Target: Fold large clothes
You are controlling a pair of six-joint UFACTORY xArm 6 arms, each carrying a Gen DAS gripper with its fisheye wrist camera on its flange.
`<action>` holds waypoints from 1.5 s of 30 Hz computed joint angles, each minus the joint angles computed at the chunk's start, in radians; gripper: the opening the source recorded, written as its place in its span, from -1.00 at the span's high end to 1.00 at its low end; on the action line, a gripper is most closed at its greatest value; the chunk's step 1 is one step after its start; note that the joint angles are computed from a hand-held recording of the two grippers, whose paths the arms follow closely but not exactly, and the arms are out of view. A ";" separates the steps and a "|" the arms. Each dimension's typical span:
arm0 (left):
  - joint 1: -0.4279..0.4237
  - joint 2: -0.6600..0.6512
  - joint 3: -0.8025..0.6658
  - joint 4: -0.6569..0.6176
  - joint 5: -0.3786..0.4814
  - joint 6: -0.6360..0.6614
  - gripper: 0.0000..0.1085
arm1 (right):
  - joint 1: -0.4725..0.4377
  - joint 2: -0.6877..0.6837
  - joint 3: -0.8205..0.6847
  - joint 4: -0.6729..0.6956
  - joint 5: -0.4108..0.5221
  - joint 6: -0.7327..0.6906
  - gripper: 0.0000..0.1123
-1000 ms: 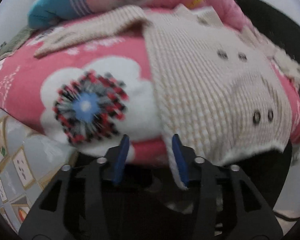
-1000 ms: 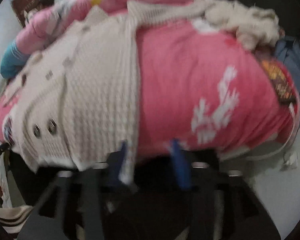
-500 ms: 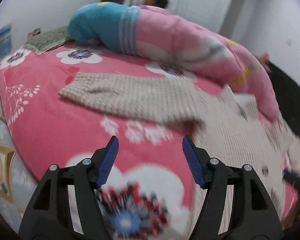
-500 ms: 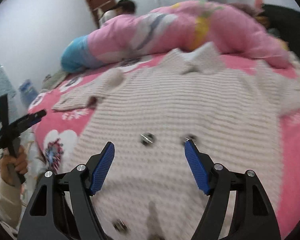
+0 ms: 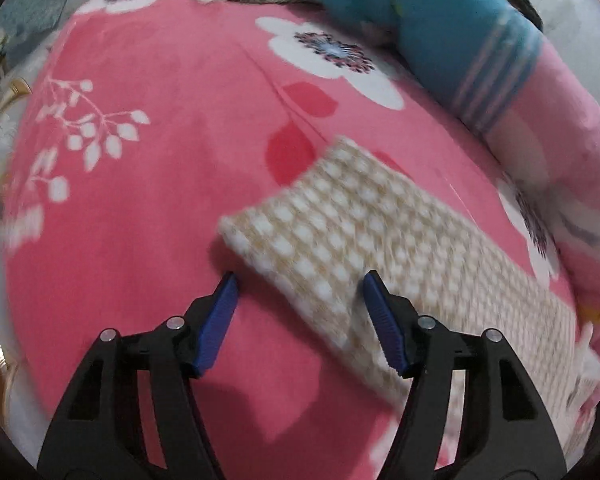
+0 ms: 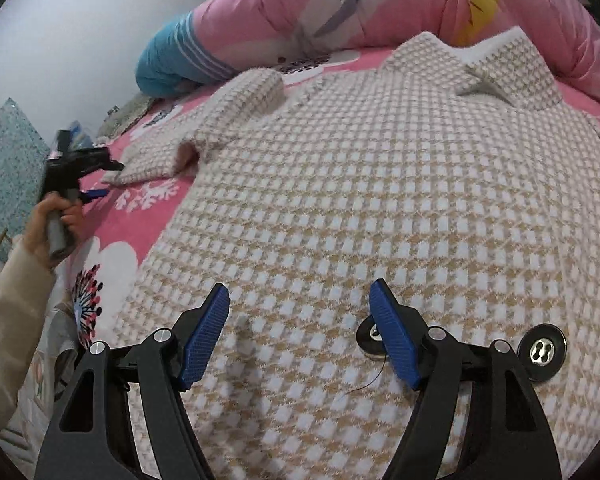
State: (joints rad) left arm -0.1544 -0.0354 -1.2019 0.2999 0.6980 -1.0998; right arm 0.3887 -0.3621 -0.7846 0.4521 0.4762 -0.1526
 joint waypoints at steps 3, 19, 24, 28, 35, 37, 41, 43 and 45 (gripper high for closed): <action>-0.009 0.048 -0.075 0.123 0.062 -0.019 0.53 | -0.004 -0.004 0.017 0.050 -0.020 -0.042 -0.26; -0.522 0.318 -0.844 0.605 0.263 0.245 0.80 | -0.094 -0.248 0.116 0.191 0.021 -0.103 -0.26; -0.643 0.493 -0.995 0.421 0.196 0.408 0.79 | -0.156 -0.453 0.213 0.104 0.074 0.000 -0.26; -0.657 0.530 -0.887 0.193 0.102 0.462 0.71 | -0.204 -0.546 0.278 0.070 0.147 0.058 -0.26; -0.661 0.527 -0.704 -0.084 0.088 0.565 -0.09 | -0.277 -0.603 0.317 0.126 0.293 0.082 -0.26; -0.665 0.474 -0.629 -0.081 0.008 0.573 -0.65 | -0.297 -0.606 0.316 0.155 0.313 0.070 -0.37; -0.669 0.365 -0.507 0.008 -0.073 0.550 -0.67 | -0.325 -0.606 0.304 0.172 0.322 0.073 -0.39; -0.663 0.298 -0.428 -0.010 -0.110 0.545 -0.67 | -0.348 -0.615 0.288 0.157 0.336 0.077 -0.39; -0.652 0.227 -0.339 -0.012 -0.152 0.527 -0.67 | -0.388 -0.614 0.258 0.167 0.354 0.051 -0.39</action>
